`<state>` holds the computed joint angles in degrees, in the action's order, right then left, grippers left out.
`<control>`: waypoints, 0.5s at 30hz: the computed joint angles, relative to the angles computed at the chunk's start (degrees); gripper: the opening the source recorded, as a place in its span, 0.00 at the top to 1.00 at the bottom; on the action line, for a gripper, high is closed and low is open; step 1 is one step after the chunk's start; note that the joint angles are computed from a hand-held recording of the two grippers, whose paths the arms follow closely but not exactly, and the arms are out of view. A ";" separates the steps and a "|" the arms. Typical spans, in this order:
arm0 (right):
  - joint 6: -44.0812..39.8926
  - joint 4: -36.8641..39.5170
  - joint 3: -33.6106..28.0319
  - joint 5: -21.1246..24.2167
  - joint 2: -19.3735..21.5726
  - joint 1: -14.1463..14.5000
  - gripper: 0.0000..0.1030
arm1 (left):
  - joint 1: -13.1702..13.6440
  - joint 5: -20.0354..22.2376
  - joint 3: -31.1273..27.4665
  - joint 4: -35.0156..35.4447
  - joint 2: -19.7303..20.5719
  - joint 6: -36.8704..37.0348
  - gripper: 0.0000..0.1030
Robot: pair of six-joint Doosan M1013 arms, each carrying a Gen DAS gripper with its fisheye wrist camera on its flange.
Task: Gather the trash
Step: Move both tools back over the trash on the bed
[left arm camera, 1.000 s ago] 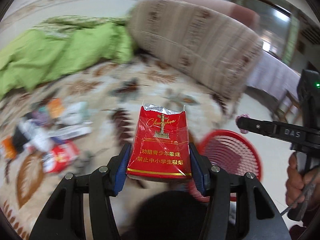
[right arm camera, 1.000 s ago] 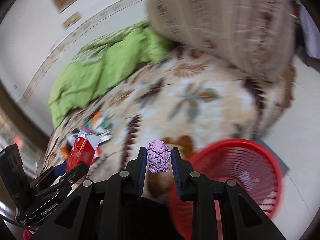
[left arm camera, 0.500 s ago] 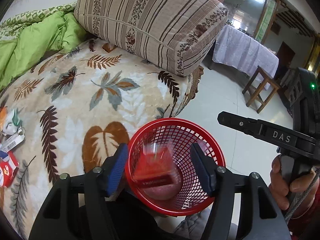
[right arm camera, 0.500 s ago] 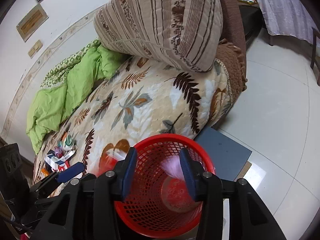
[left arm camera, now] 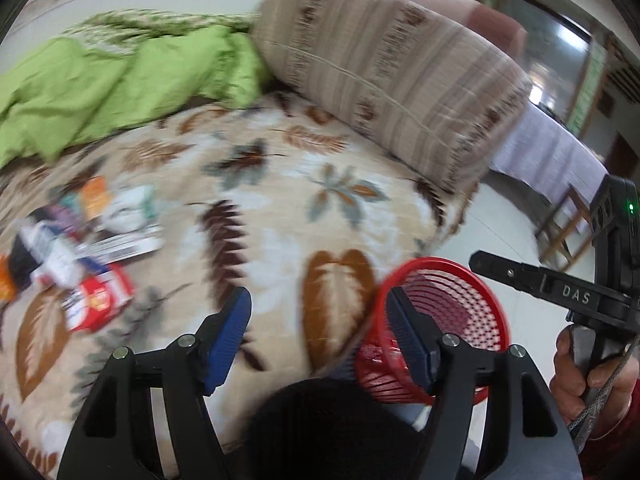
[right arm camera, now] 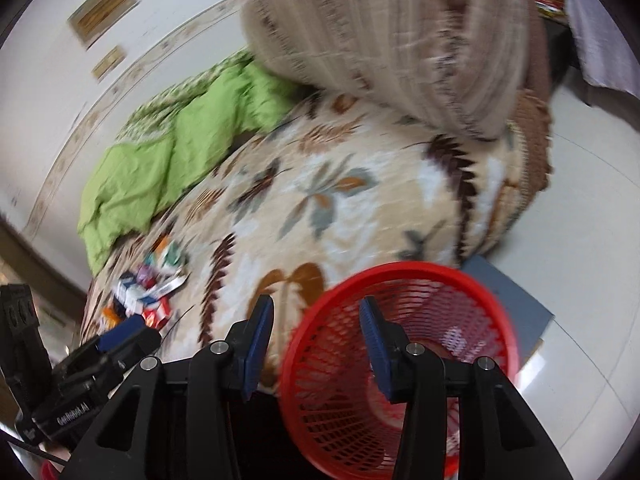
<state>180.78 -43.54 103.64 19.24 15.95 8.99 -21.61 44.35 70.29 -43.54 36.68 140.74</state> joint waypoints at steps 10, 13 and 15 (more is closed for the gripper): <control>-31.97 21.83 -10.22 -0.49 6.59 1.89 0.52 | 5.35 -9.26 0.96 6.50 -0.32 -10.11 0.32; -42.86 28.83 -14.31 0.81 9.12 2.73 0.49 | 6.79 -12.42 0.98 9.98 -0.04 -14.81 0.30; -49.63 33.01 -17.61 2.07 11.11 3.52 0.48 | 7.68 -14.53 1.04 13.25 0.22 -18.97 0.30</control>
<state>131.16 -10.53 86.03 21.31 27.07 12.51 -13.93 29.82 71.33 -30.29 36.90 121.77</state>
